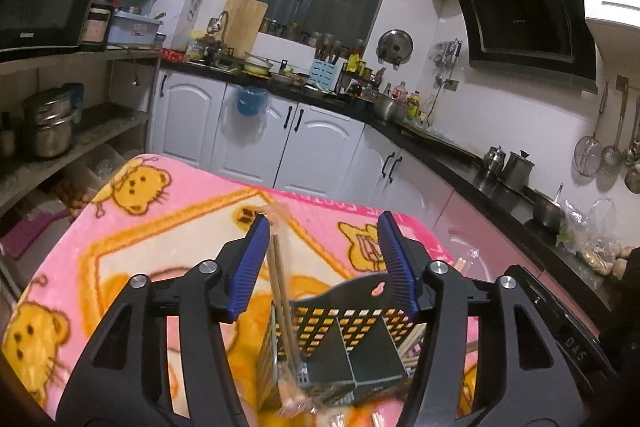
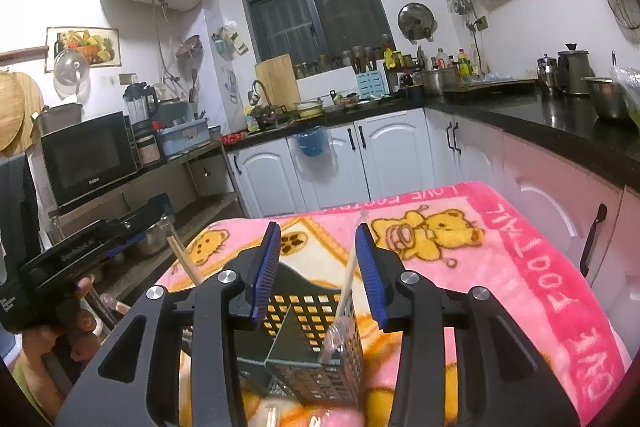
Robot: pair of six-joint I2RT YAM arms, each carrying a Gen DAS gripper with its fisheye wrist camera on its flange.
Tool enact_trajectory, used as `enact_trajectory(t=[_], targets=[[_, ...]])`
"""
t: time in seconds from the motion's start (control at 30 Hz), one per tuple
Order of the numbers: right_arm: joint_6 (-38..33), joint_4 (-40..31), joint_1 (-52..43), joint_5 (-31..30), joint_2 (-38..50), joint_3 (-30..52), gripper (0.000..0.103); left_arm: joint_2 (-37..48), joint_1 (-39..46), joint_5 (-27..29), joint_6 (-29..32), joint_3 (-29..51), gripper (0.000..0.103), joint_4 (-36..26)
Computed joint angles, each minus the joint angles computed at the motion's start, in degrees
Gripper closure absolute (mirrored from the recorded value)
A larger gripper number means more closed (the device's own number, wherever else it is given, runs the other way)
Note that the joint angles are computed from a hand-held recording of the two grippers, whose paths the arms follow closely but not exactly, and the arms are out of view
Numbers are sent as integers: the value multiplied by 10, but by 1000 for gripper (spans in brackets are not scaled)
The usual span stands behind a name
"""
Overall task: Organize utensils
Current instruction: 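Open the left tool over the caddy while the right tool opens too, then move both open tools back down toward the wrapped chopsticks on the blanket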
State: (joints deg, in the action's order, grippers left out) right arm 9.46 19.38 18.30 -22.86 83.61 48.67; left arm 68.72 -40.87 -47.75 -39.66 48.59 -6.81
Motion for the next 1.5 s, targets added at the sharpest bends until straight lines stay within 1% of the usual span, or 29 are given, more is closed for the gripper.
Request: enact_trajectory(t=[0.2,0.33,0.4,0.63,0.7,0.93,1.0,1.13,1.37,1.5], targets=[[-4,-23,-9,-9,-11,-7,61,-15,-16,0,-16,-3,43,-31],[-7,-33,-17,-17,-20,-17,56,-21,-29,-3,-23,-3,36,-50],[-4,-38,-22,-24,-25,-20,53,-27,-37,-8,-31,-6,31,-61],[-8,-59,-35,-42,-47,-35,44,-37,-70,-33,-50,-6,21,-94],[-10,-63,-36,-45,-57,-42,43,-38,-79,-42,-54,-4,18,-102],[-21,-84,-40,-54,-81,-53,38,-43,-104,-60,-68,-6,13,-118],[-24,-86,-40,-55,-85,-55,38,-44,-101,-57,-66,-7,11,-115],[-33,-96,-45,-62,-96,-62,35,-45,-119,-71,-90,-6,11,-133],[-57,-120,-55,-73,-114,-74,35,-51,-154,-100,-146,-2,11,-187],[-72,-132,-58,-78,-121,-80,35,-54,-160,-99,-161,-6,11,-199]])
